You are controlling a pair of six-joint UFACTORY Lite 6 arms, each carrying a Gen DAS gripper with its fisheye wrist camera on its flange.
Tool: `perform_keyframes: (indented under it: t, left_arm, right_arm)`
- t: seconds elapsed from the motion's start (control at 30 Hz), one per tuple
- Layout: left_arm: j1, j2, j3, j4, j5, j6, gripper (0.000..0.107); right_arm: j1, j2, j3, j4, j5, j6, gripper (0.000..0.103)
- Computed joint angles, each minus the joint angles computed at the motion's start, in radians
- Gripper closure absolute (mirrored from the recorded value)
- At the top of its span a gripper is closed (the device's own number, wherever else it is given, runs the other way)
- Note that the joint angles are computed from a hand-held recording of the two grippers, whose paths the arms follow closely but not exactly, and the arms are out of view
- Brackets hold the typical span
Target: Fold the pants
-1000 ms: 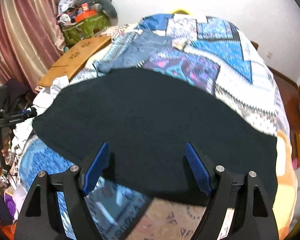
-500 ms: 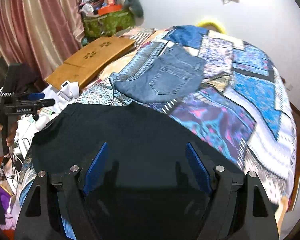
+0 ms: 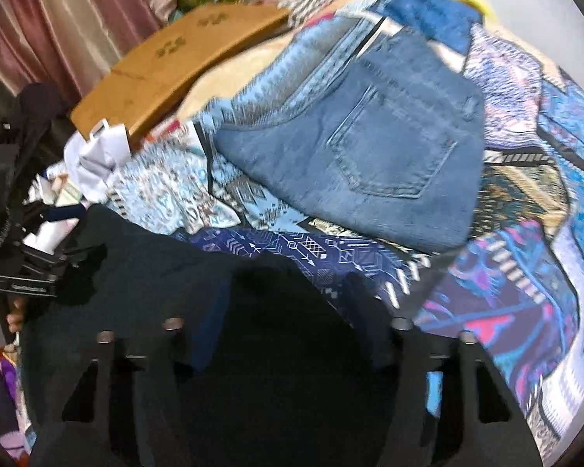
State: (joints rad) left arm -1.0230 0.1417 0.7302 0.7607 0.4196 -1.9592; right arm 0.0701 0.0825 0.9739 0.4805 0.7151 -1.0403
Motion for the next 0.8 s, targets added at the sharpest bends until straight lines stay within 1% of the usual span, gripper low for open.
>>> perform_keyframes:
  t: [0.03,0.07,0.1,0.13,0.2,0.23,0.27,0.3,0.33,0.37,0.43,0.47,0.5,0.53,0.57,0.6,0.63,0.67,0.7,0.77,0.8]
  left_arm:
    - [-0.003,-0.005,-0.011,0.024,-0.006,-0.032,0.012]
    - [-0.011,-0.005,-0.017,0.052,0.0,-0.068,0.012]
    - [-0.025,0.001,-0.009,0.064,0.027,-0.09,0.012]
    - [-0.039,0.01,0.006,0.068,0.062,-0.102,0.012]
    - [-0.069,0.033,0.035,0.07,0.131,-0.121,0.012]
    - [-0.08,0.043,0.047,0.071,0.159,-0.129,0.012]
    - [-0.085,0.052,0.055,0.069,0.175,-0.133,0.012]
    - [-0.088,0.06,0.065,0.061,0.188,-0.13,0.012]
    - [-0.092,0.064,0.072,0.052,0.201,-0.124,0.012]
    - [-0.092,0.065,0.079,0.041,0.211,-0.111,0.012]
    - [-0.101,0.059,0.104,-0.001,0.254,-0.061,0.012]
    - [-0.109,0.052,0.114,-0.017,0.278,-0.043,0.012]
    - [-0.12,0.042,0.131,-0.038,0.307,-0.019,0.012]
    - [-0.128,0.035,0.142,-0.047,0.321,-0.004,0.012]
    - [-0.139,0.024,0.15,-0.051,0.33,0.004,0.012]
    - [-0.154,0.012,0.163,-0.053,0.335,0.008,0.012]
    - [-0.167,0.007,0.176,-0.056,0.339,0.012,0.012]
    - [-0.181,0.005,0.192,-0.06,0.342,0.02,0.012]
    - [-0.199,0.007,0.215,-0.066,0.341,0.033,0.012]
    - [-0.227,0.023,0.249,-0.075,0.337,0.044,0.012]
    - [-0.241,0.037,0.268,-0.086,0.329,0.052,0.012]
  right_arm:
    - [0.019,0.013,-0.006,-0.025,-0.026,0.013,0.065]
    - [0.031,0.021,-0.016,-0.036,-0.045,0.01,0.075]
    - [0.031,0.031,-0.015,-0.035,-0.053,-0.002,0.08]
    - [0.031,0.026,-0.024,-0.028,-0.063,-0.011,0.081]
    - [0.031,0.004,-0.039,-0.013,-0.082,-0.024,0.09]
    - [0.033,-0.013,-0.051,-0.007,-0.098,-0.025,0.092]
    - [0.034,-0.027,-0.059,-0.012,-0.115,-0.016,0.092]
    - [0.042,-0.043,-0.073,-0.033,-0.148,0.013,0.098]
    - [0.05,-0.064,-0.089,-0.075,-0.193,0.058,0.098]
    - [0.038,-0.079,-0.092,-0.079,-0.2,0.06,0.098]
    - [0.002,-0.1,-0.084,-0.048,-0.151,0.053,0.098]
    - [-0.026,-0.116,-0.079,-0.02,-0.107,0.037,0.097]
    - [-0.06,-0.151,-0.086,0.01,-0.055,0.01,0.095]
    - [-0.074,-0.19,-0.102,0.023,-0.029,-0.003,0.093]
    - [-0.088,-0.231,-0.123,0.036,-0.007,-0.022,0.081]
    - [-0.113,-0.291,-0.154,0.052,0.032,-0.055,0.064]
    - [-0.126,-0.332,-0.176,0.062,0.055,-0.074,0.054]
    - [-0.144,-0.388,-0.213,0.074,0.075,-0.1,0.042]
    - [-0.16,-0.434,-0.243,0.075,0.094,-0.118,0.036]
    - [-0.166,-0.497,-0.296,0.014,0.125,-0.107,0.034]
    - [-0.171,-0.5,-0.315,-0.016,0.126,-0.105,0.034]
